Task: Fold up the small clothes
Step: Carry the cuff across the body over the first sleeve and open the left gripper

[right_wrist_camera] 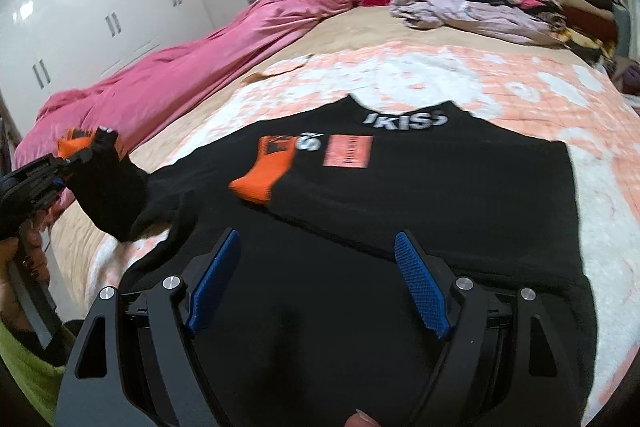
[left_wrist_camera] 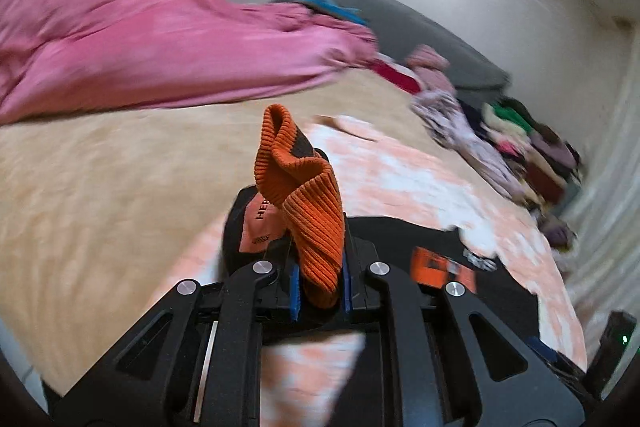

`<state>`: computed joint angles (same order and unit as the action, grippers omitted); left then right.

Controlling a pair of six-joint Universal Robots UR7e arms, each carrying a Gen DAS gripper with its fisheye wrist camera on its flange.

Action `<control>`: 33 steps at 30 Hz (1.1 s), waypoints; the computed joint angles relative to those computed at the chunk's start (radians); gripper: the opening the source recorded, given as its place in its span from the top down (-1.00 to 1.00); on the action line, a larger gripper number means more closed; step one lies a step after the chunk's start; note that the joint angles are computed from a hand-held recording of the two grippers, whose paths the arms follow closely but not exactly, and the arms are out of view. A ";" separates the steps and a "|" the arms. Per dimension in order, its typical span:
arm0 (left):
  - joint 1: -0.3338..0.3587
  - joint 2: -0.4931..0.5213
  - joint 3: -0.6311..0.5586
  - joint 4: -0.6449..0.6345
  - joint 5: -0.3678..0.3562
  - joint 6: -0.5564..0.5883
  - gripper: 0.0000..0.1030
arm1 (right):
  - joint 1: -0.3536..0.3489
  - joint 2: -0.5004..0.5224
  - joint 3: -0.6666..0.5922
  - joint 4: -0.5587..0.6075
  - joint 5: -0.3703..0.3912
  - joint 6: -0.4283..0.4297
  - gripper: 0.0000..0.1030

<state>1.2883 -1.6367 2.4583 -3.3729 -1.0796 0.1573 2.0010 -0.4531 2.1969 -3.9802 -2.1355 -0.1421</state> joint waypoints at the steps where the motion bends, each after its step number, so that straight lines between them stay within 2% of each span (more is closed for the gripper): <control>1: -0.033 0.017 0.007 0.005 0.002 0.001 0.86 | -0.006 -0.005 0.011 -0.014 -0.001 0.003 -0.52; 7: -0.144 0.139 0.029 -0.016 0.028 0.017 0.86 | -0.038 -0.039 0.081 -0.112 -0.015 0.011 -0.52; 11: -0.177 0.233 0.027 -0.009 0.018 0.035 0.86 | -0.057 -0.057 0.116 -0.167 -0.024 0.011 -0.52; 17: -0.179 0.333 0.018 0.007 0.004 0.067 0.84 | -0.080 -0.076 0.149 -0.223 -0.043 0.019 -0.52; 18: -0.174 0.344 0.015 0.022 -0.007 0.072 0.82 | -0.083 -0.078 0.153 -0.230 -0.046 0.021 -0.52; 20: -0.168 0.343 0.014 0.062 -0.048 0.084 0.63 | -0.091 -0.082 0.158 -0.244 -0.047 0.026 -0.52; 22: -0.136 0.324 -0.005 0.170 -0.157 0.100 0.32 | -0.096 -0.085 0.161 -0.252 -0.049 0.031 -0.52; 24: -0.122 0.315 0.004 0.173 -0.193 0.118 0.31 | -0.101 -0.087 0.160 -0.251 -0.045 0.034 -0.52; 27: -0.120 0.307 0.019 0.119 -0.166 0.138 0.31 | -0.105 -0.085 0.148 -0.223 -0.036 0.039 -0.52; 33: -0.084 0.290 0.005 -0.034 -0.030 0.153 0.31 | -0.106 -0.064 0.085 -0.073 0.038 0.054 -0.52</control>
